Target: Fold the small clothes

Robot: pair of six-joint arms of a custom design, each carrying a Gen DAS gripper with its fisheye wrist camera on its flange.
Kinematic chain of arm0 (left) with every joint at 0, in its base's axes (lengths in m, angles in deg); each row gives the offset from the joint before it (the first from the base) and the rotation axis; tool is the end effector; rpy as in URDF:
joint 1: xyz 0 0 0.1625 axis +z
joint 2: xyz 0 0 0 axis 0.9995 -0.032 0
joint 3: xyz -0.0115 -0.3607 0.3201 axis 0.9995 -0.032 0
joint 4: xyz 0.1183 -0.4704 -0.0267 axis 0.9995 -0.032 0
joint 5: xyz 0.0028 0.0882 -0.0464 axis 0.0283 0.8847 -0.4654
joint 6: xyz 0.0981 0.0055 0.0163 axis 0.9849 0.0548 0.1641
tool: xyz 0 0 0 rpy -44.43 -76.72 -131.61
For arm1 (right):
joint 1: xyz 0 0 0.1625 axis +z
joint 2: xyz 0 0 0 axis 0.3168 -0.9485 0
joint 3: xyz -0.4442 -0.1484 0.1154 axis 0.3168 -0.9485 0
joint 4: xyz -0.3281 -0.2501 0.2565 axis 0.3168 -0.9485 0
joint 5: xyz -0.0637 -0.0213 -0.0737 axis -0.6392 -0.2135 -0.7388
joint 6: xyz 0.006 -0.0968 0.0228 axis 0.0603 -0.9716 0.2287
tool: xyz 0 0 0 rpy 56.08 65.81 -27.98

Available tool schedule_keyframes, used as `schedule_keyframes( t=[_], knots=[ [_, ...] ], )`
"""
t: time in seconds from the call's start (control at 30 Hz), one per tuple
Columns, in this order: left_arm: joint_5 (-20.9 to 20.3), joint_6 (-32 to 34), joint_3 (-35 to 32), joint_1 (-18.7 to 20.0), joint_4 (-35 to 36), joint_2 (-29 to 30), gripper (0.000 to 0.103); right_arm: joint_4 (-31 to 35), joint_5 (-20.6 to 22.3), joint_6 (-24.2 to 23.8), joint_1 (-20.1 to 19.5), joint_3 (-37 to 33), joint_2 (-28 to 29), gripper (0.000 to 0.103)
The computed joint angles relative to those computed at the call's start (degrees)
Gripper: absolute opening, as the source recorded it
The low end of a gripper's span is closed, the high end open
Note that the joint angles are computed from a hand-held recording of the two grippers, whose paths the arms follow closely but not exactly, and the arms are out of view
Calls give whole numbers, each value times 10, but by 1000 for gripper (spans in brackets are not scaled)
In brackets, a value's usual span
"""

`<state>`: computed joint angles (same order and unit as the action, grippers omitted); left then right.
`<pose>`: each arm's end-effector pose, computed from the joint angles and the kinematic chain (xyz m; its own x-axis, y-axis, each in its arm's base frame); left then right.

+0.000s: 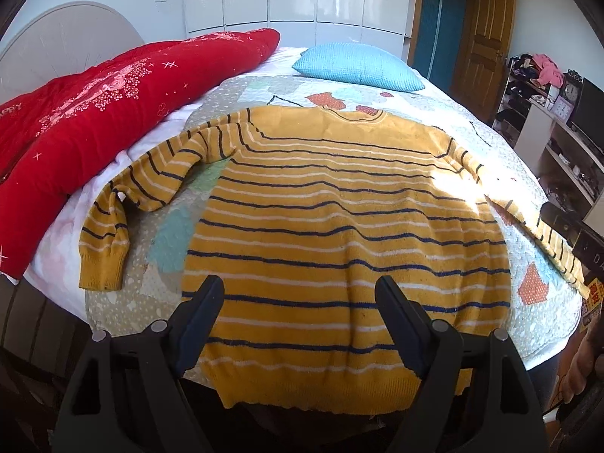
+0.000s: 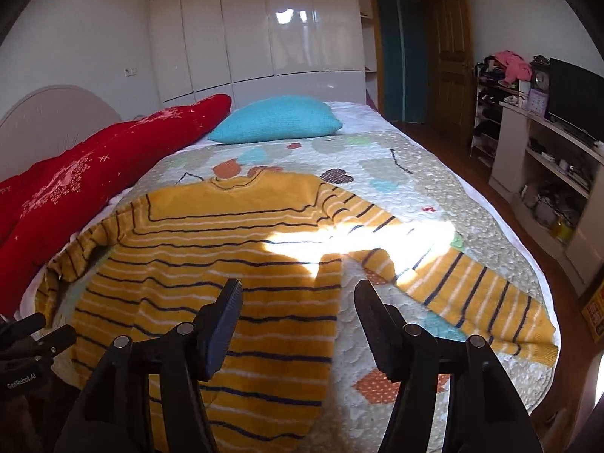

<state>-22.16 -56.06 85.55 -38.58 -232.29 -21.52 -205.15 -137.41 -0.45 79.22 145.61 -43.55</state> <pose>-0.1650 -0.5285 0.1373 -0.7319 -0.0664 -0.6782 0.4120 0.7497 -0.5179 0.1612 -0.5418 0.1654 -0.7727 -0.0497 0.6328 -0.5220 0.6168 -0.5891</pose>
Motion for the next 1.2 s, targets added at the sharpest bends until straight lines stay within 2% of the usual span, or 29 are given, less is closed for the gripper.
schedule_keyframes(
  t=[0.23,0.37,0.57,1.2],
  knots=[
    [-42,-45,3,4,22,5,81,29,-33,38,-2,9,26,69],
    [-54,-45,5,0,24,15,81,42,-45,35,-6,12,35,69],
    [-57,-42,2,-1,32,18,81,40,-52,44,-11,10,38,73],
    [-79,-43,-8,7,74,25,83,63,-58,74,-36,8,42,74]
  ],
)
